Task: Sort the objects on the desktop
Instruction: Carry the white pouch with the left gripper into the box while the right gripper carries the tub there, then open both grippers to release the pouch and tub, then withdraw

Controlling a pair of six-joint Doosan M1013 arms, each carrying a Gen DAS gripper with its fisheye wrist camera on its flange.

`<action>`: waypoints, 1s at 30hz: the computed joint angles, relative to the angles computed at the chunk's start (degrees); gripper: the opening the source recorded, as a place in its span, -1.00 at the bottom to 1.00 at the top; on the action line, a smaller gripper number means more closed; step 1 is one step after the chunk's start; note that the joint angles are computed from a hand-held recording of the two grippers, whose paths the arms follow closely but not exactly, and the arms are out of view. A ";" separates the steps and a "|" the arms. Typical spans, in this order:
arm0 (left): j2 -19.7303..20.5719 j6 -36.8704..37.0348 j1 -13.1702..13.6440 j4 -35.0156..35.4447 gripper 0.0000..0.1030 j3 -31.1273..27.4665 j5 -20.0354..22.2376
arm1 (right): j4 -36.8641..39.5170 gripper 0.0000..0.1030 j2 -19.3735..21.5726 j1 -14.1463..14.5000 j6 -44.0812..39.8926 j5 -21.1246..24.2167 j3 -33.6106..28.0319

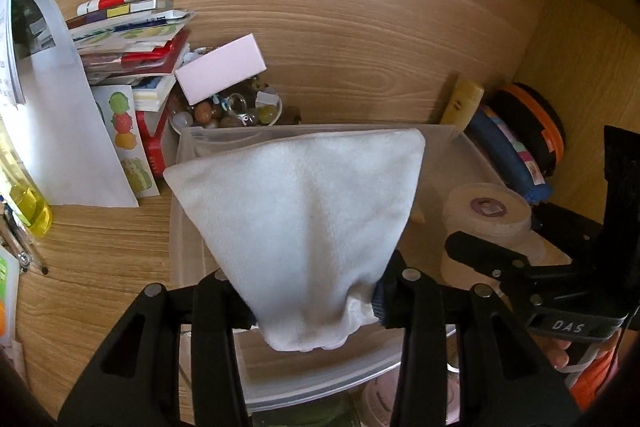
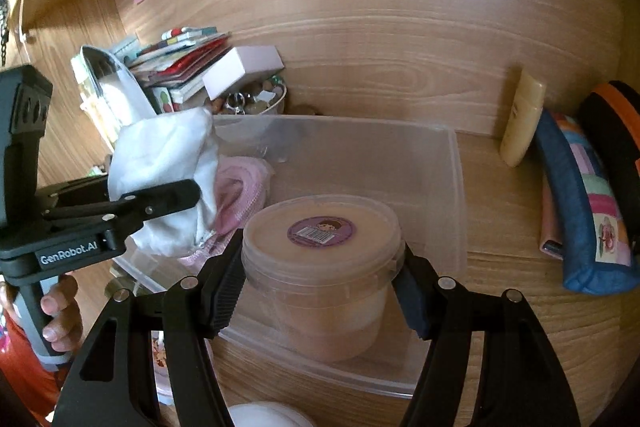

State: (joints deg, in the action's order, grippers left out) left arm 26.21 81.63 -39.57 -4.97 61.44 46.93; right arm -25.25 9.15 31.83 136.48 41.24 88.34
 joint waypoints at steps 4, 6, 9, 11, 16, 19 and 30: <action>-0.35 -0.91 -0.07 0.94 0.06 0.58 -0.84 | -1.47 0.23 0.77 0.55 -0.31 2.14 -0.86; -0.65 -2.03 -0.33 2.87 0.19 0.87 -1.56 | -1.92 0.27 0.94 0.77 -0.62 2.86 -1.00; -1.35 -3.58 -0.88 5.87 0.35 1.54 -2.80 | -4.95 0.44 0.90 1.32 1.42 3.11 -0.83; -1.93 -4.15 -1.13 6.87 0.42 2.07 -3.69 | -7.34 0.65 0.87 1.79 3.24 3.67 -0.82; -4.52 -6.04 -1.74 9.68 0.66 4.55 -6.93 | -9.97 0.66 0.12 3.01 3.87 4.40 -1.02; -6.65 -7.88 -1.97 11.25 0.91 6.73 -9.24 | -14.04 0.66 -0.73 4.42 5.63 5.50 -0.86; -13.16 -12.61 -3.41 16.53 0.97 15.17 -10.91 | -25.84 0.87 -6.76 9.49 17.21 7.96 5.72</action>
State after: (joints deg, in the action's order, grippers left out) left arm 13.04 69.02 -42.98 11.56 76.60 36.02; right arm -51.10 2.39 41.33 153.69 49.19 94.06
